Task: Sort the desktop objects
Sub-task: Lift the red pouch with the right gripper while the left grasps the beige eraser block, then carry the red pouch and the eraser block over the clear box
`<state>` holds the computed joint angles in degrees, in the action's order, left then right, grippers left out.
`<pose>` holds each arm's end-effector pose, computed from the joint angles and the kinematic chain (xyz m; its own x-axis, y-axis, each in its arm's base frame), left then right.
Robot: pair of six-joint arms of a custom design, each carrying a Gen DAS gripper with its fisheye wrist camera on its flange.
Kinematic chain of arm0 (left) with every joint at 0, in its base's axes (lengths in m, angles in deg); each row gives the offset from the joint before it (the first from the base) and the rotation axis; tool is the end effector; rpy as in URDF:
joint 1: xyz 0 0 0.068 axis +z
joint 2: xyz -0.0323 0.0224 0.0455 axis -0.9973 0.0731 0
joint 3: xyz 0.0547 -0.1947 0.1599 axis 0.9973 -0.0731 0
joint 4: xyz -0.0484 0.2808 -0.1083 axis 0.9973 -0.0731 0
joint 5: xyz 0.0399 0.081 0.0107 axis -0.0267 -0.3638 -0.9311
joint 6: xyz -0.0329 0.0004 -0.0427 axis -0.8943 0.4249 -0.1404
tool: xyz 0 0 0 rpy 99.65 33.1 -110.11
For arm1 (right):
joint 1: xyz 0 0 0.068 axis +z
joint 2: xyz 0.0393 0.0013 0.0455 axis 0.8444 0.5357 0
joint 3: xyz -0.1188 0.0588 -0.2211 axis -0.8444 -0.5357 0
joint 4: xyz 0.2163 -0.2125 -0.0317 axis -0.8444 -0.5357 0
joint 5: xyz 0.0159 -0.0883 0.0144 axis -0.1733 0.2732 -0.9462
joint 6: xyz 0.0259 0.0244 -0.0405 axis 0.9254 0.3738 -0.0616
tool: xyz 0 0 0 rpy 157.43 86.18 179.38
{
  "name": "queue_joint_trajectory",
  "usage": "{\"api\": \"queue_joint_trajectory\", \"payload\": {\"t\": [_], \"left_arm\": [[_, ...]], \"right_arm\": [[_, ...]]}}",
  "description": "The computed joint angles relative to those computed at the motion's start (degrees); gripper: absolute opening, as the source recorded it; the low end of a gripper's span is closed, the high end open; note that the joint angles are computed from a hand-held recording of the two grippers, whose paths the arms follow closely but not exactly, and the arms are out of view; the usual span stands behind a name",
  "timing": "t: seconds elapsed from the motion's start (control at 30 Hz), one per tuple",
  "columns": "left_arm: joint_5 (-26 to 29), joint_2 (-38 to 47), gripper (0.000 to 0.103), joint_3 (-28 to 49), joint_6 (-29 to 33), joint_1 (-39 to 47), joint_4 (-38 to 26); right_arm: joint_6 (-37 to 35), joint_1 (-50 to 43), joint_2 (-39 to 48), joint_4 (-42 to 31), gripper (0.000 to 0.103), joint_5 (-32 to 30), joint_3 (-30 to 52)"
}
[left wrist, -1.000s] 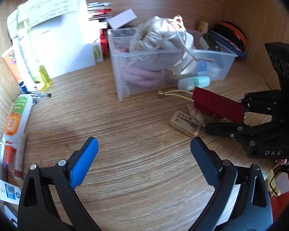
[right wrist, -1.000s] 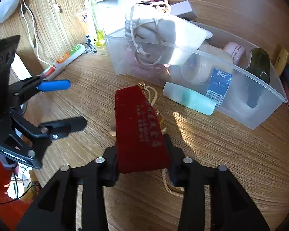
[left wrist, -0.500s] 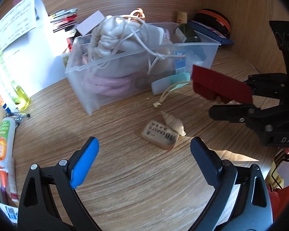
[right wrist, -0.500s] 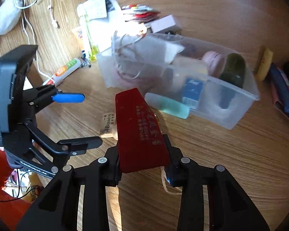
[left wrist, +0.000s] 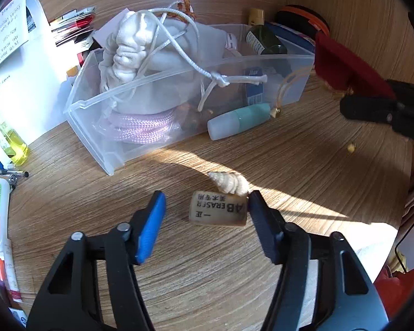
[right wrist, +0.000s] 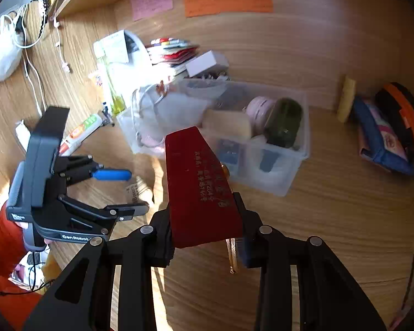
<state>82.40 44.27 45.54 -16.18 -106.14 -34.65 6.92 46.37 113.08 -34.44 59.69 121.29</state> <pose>0.3126 -0.1257 0.1701 -0.5512 0.5644 -0.6145 0.7137 0.7004 0.0031 0.2315 -0.0339 0.2390 -0.6759 -0.0355 -0.7361 -0.1673 0.9802 0.1063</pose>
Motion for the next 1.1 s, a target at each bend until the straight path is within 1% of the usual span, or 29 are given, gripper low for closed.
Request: {"api": "queue_joint_trajectory", "payload": {"t": [0.03, 0.1, 0.17, 0.37, 0.7, 0.8, 0.93, 1.1], "left_arm": [[0.06, -0.13, 0.055, -0.14, 0.05, 0.03, 0.11], [0.29, -0.53, 0.045, -0.6, 0.01, 0.22, 0.49], [0.48, -0.8, 0.04, -0.85, -0.04, 0.53, 0.62], [1.43, -1.68, 0.04, -1.42, -1.2, 2.5, 0.61], [7.91, -4.63, 0.04, -1.25, -3.96, 6.43, 0.33], [8.49, -6.07, 0.04, -2.72, -5.05, 6.03, 1.63], [9.36, -4.32, 0.04, 0.46, -6.25, 5.45, 1.46], [11.2, -6.72, 0.04, 1.29, -7.74, 6.11, 2.08]], "right_arm": [[-0.32, -0.85, -0.01, -0.1, 0.032, -0.53, 0.39], [-0.41, -1.53, 0.21, 0.08, 0.032, -0.75, 0.97], [-0.3, -2.41, 0.4, 0.46, 0.032, -1.09, 1.69], [0.46, -4.47, 1.5, 1.5, 0.032, -2.33, 4.02], [1.74, -5.12, 4.48, 3.46, 0.032, -3.26, 7.57], [1.99, -4.12, 5.19, 3.97, 0.032, -2.89, 7.95], [2.18, -2.19, 5.71, 4.69, 0.032, -1.31, 8.1], [2.36, -1.96, 7.22, 5.47, 0.032, -1.34, 9.67]]}}
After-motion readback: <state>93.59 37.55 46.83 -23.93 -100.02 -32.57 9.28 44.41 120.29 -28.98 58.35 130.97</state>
